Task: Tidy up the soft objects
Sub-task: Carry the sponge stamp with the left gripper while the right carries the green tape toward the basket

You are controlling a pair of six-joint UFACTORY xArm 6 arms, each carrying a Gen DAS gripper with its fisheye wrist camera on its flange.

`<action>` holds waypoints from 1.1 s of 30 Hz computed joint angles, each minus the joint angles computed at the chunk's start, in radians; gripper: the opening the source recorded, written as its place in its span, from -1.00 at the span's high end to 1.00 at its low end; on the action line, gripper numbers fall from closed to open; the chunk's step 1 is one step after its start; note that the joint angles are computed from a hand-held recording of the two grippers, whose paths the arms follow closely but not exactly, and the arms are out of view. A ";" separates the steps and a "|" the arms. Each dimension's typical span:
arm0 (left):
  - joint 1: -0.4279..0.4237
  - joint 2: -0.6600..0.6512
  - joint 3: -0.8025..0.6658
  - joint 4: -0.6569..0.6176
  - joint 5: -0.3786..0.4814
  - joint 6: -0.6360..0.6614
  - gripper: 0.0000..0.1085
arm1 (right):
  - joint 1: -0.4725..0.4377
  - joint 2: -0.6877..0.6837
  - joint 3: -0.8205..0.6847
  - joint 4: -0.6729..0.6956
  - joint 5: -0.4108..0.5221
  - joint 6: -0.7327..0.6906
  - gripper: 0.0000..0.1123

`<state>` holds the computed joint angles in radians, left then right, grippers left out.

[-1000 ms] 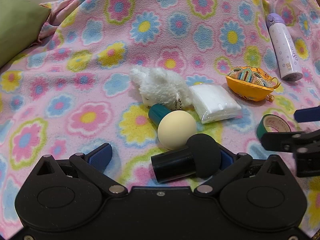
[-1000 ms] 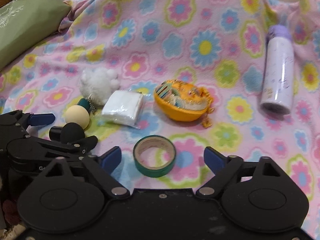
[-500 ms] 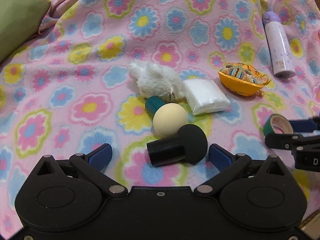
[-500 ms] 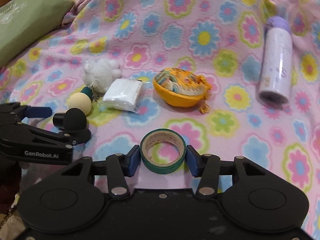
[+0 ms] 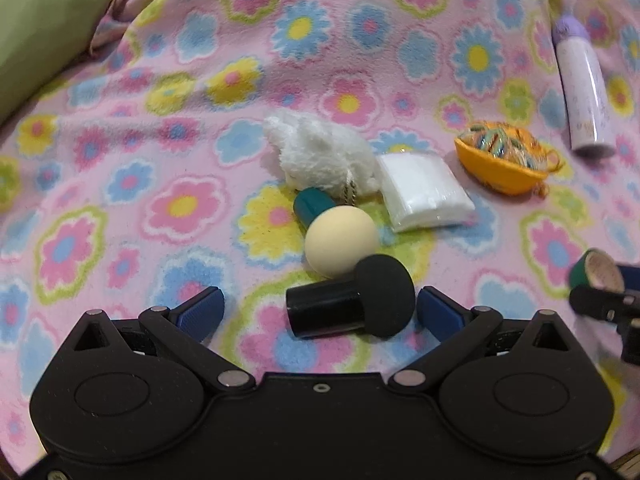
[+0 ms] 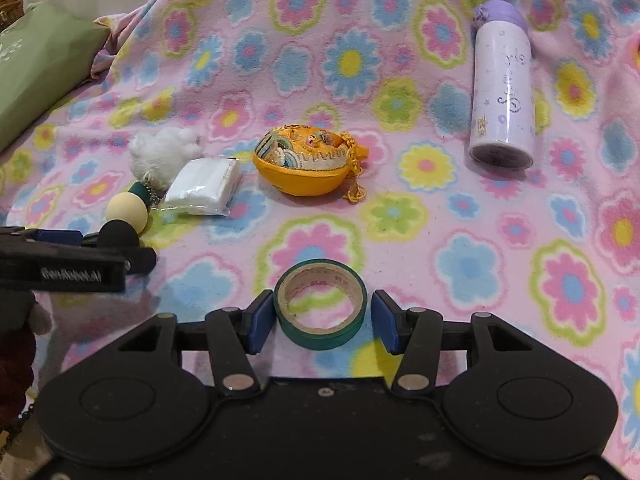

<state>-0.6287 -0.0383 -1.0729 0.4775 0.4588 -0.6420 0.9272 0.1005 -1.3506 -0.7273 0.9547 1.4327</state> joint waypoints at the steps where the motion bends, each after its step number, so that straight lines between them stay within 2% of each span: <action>1: 0.000 -0.001 -0.001 0.001 0.002 -0.003 -0.83 | 0.001 0.001 0.001 -0.004 0.000 0.004 0.09; 4: 0.007 -0.003 0.000 -0.031 -0.006 0.010 -0.79 | 0.005 0.008 -0.004 -0.017 0.006 0.009 0.06; 6: 0.008 -0.009 0.002 -0.003 -0.002 -0.021 -0.64 | 0.010 0.010 -0.007 -0.024 0.014 0.011 0.07; 11: 0.011 -0.028 0.018 -0.032 -0.023 -0.009 -0.18 | 0.013 0.002 -0.002 -0.019 0.008 0.012 0.14; 14: 0.006 -0.039 0.022 -0.068 -0.020 0.015 -0.03 | 0.013 -0.008 0.004 -0.010 0.003 0.016 0.14; 22: 0.001 -0.084 0.050 -0.129 -0.019 0.037 -0.01 | 0.030 -0.048 0.020 -0.011 0.023 0.060 0.14; 33: -0.057 -0.248 0.105 -0.063 0.015 -0.010 -0.01 | 0.100 -0.123 0.010 -0.054 0.098 0.143 0.14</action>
<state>-0.6857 -0.2865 -0.9676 0.4148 0.4739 -0.6517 1.0272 -0.0221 -1.3404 -0.7812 1.0532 1.5753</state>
